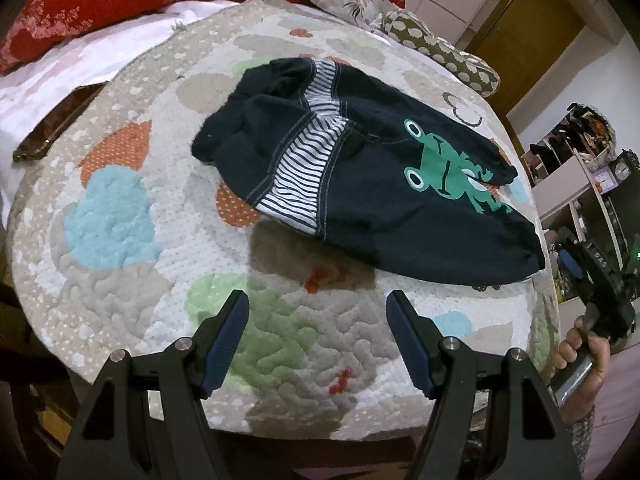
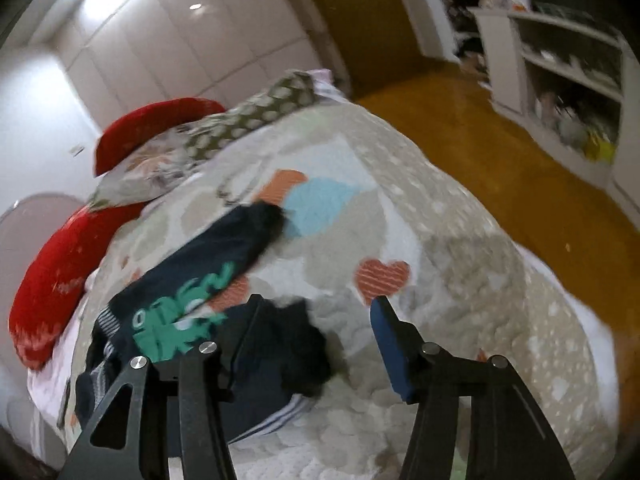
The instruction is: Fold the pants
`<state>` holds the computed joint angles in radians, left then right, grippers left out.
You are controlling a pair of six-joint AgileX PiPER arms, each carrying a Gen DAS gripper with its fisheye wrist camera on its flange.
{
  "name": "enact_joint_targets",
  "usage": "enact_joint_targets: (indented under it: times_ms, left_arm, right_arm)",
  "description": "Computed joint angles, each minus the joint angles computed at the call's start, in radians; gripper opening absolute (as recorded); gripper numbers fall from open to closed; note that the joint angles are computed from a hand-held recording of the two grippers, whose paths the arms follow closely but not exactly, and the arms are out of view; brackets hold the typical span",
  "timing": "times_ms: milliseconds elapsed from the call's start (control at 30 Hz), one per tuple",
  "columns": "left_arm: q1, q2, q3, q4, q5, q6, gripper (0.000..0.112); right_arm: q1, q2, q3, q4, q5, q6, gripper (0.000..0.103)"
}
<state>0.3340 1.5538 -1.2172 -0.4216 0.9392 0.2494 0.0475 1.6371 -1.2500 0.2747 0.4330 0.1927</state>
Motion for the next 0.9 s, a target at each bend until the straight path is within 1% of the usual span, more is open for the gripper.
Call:
enact_joint_targets:
  times_ms: [67,167,200,233,300,367,433,533,567,600,633,667,700,767,833,867,900]
  left_arm:
    - [-0.014,0.016,-0.009,0.008,-0.004,-0.001,0.07]
    - [-0.041,0.024,-0.021,0.049,-0.029,-0.014,0.07]
    - [-0.048,0.024,-0.025,0.066,-0.044,-0.021,0.07]
    - [-0.051,0.027,-0.031,0.078,-0.054,-0.026,0.07]
    - [-0.053,0.035,-0.04,0.095,-0.07,-0.033,0.07]
    - [-0.045,0.053,-0.055,0.087,-0.069,-0.025,0.07]
    - [-0.037,0.076,-0.071,0.073,-0.065,-0.016,0.07]
    - [-0.033,0.113,-0.093,0.057,-0.06,-0.01,0.07]
    - [-0.03,0.128,-0.101,0.047,-0.056,-0.004,0.07]
    - [-0.028,0.137,-0.105,0.035,-0.051,0.001,0.07]
    - [-0.024,0.144,-0.107,0.02,-0.045,0.01,0.07]
    - [-0.016,0.151,-0.111,-0.005,-0.036,0.026,0.07]
    - [-0.009,0.155,-0.112,-0.025,-0.026,0.04,0.07]
    - [0.0,0.154,-0.113,-0.049,-0.014,0.065,0.07]
    - [0.013,0.147,-0.109,-0.083,-0.009,0.108,0.07]
    - [0.017,0.146,-0.11,-0.092,-0.009,0.122,0.07]
    - [0.023,0.149,-0.114,-0.103,-0.009,0.135,0.07]
  right_arm:
    - [0.015,0.01,-0.025,0.083,0.026,-0.119,0.06]
    - [0.03,0.062,-0.065,0.314,0.093,-0.386,0.06]
    - [0.036,0.08,-0.078,0.358,0.111,-0.441,0.06]
    - [0.047,0.093,-0.089,0.362,0.118,-0.456,0.06]
    - [0.074,0.131,-0.117,0.322,0.129,-0.444,0.06]
    - [0.101,0.185,-0.164,0.209,0.149,-0.356,0.06]
    - [0.107,0.226,-0.192,0.148,0.169,-0.296,0.059]
    - [0.104,0.254,-0.201,0.155,0.168,-0.306,0.061]
    - [0.109,0.253,-0.195,0.153,0.158,-0.316,0.07]
    - [0.119,0.254,-0.191,0.174,0.15,-0.352,0.083]
    - [0.122,0.257,-0.189,0.205,0.146,-0.398,0.09]
    - [0.131,0.265,-0.192,0.23,0.148,-0.449,0.1]
    - [0.142,0.269,-0.195,0.215,0.147,-0.46,0.102]
    - [0.168,0.281,-0.224,0.105,0.171,-0.401,0.102]
    - [0.194,0.286,-0.292,-0.057,0.262,-0.268,0.095]
    - [0.202,0.261,-0.3,-0.112,0.279,-0.2,0.092]
    - [0.21,0.24,-0.299,-0.129,0.266,-0.173,0.092]
